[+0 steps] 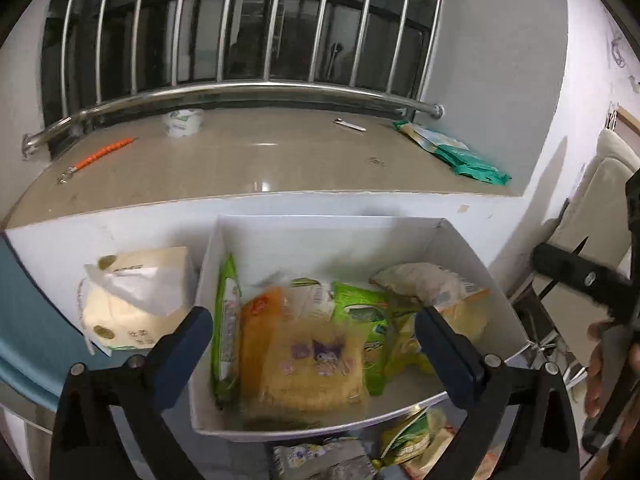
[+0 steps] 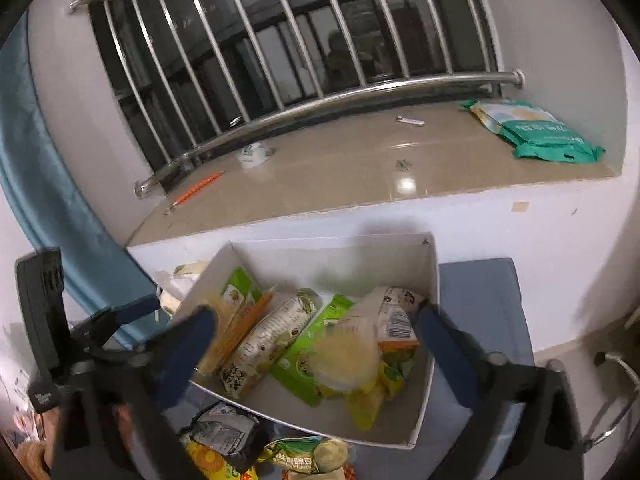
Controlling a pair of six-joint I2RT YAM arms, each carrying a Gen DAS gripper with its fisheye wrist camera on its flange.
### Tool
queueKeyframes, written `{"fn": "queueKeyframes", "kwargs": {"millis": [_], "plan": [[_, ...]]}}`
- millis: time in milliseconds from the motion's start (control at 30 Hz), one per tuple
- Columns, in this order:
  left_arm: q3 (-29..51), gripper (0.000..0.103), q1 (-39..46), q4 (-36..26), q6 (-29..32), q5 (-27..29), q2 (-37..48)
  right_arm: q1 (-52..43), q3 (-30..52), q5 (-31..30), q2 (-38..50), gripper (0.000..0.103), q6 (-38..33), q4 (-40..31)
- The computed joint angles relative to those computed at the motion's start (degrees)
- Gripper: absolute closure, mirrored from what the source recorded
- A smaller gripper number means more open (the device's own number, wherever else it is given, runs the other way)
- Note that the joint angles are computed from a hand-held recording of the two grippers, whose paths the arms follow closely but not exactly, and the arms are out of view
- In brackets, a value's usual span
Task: Organize snacks
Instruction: 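Drop the cookie pack into the box with the left gripper while the right drops the jelly cup, then grasp the round bread pack with the right gripper and lift it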
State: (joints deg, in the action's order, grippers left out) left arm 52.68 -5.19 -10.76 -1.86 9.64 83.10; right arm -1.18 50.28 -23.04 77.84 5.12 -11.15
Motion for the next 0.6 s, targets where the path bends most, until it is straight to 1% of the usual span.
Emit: {"fn": "queueKeyframes", "kwargs": {"millis": [67,167,200,300,367,433,467,533,600], "plan": [[-1.31,0.000,0.00,0.07,1.55,-0.95,-1.28,-1.42,-1.73,-1.52,-1.39,0.000,0.52,1.58],[-3.23,0.000,1.25,-0.76,3.06,0.45,-4.52,-3.16,-3.65,-3.30,-3.80,0.000,1.52,2.28],[-3.77,0.000,1.36,-1.49,3.61,0.50,-6.07,-3.69,-4.17,-4.16,-4.92,0.000,0.89,1.72],[-5.63,0.000,1.88,-3.77,5.38,1.22,-11.69,-3.90,-4.59,-3.70,-7.84,0.000,-1.13,-0.58],[-7.29,0.000,2.20,-5.47,6.25,1.58,-16.78,-4.43,-5.61,-4.29,-10.70,0.000,-2.34,-2.12],[-9.67,0.000,2.97,-7.87,6.99,2.44,-23.50,-5.64,-7.60,-6.02,-15.37,0.000,-2.94,-4.23],[-11.45,0.000,3.54,-9.92,7.53,3.28,-28.17,-7.00,-8.85,-7.72,-18.91,0.000,-3.64,-6.74],[-14.87,0.000,6.13,-14.04,9.12,7.29,-37.03,-10.01,-11.29,-11.15,-25.21,0.000,-5.72,-10.96],[-17.07,0.000,8.74,-19.63,10.77,10.77,-44.92,-13.60,-14.43,-14.71,-33.77,0.000,-11.03,-16.60]]}}
